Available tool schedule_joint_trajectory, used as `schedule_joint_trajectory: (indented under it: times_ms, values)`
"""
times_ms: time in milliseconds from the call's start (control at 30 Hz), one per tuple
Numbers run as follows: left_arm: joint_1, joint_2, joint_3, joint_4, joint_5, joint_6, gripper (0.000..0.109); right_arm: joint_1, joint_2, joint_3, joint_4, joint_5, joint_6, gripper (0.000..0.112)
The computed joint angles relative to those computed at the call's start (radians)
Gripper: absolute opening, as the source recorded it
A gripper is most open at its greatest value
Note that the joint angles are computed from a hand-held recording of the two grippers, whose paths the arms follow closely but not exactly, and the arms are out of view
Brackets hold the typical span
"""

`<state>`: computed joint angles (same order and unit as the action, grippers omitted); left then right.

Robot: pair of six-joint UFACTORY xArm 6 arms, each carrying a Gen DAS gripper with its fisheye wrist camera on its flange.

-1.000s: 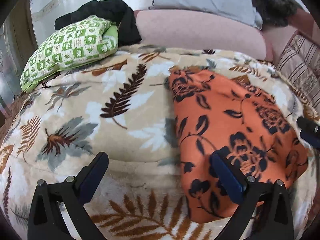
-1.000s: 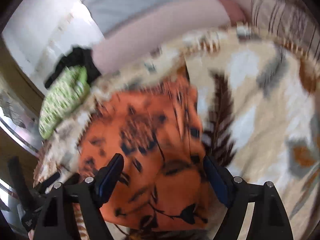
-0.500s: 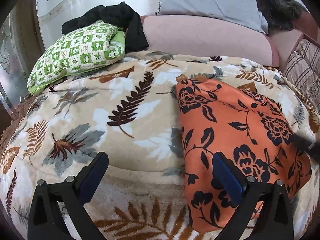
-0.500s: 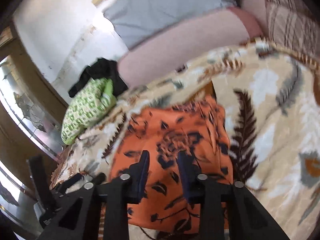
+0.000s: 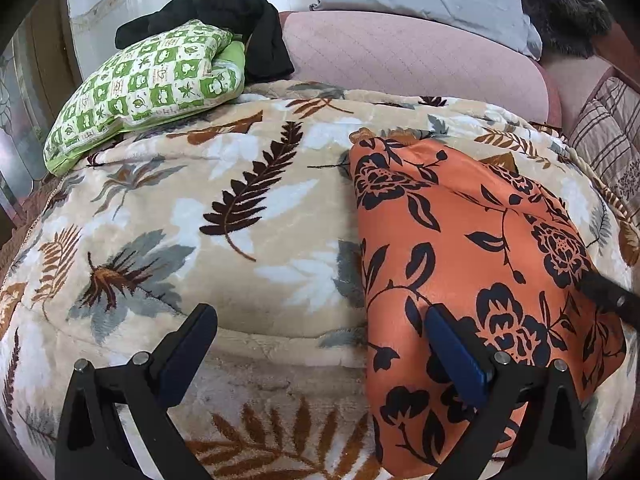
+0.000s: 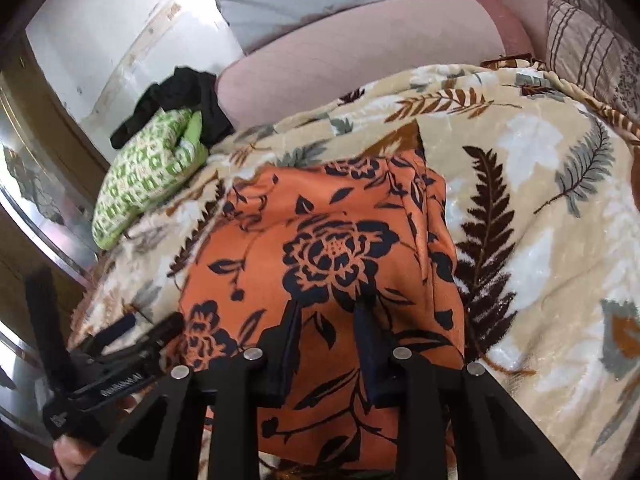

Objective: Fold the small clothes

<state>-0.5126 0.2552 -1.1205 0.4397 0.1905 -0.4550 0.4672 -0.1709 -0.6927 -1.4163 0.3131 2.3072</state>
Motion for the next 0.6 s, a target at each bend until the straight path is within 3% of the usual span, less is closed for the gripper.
schedule_joint_trajectory:
  times_ms: [167,367,400,467,533,600]
  values:
    - [0.000,0.003,-0.003,0.008,0.000,-0.003,0.103,0.021,-0.066,0.023,-0.123,0.075,0.130,0.030]
    - [-0.001,0.002,-0.004,-0.002,0.004,0.006,0.103,0.009,-0.110,0.047,-0.254,0.084,0.279,0.033]
    - [-0.001,0.002,-0.004,-0.002,0.004,0.006,0.103,0.004,-0.113,0.048,-0.268,0.078,0.292,0.036]
    - [-0.001,-0.001,-0.001,-0.005,0.004,0.014,0.103,-0.010,-0.114,0.048,-0.339,0.053,0.374,0.072]
    - [0.000,-0.007,0.007,-0.013,0.002,0.030,0.103,-0.014,-0.125,0.056,-0.440,0.050,0.503,0.073]
    - [-0.001,-0.016,0.017,-0.045,0.000,0.063,0.103,-0.024,-0.132,0.061,-0.459,0.036,0.531,0.073]
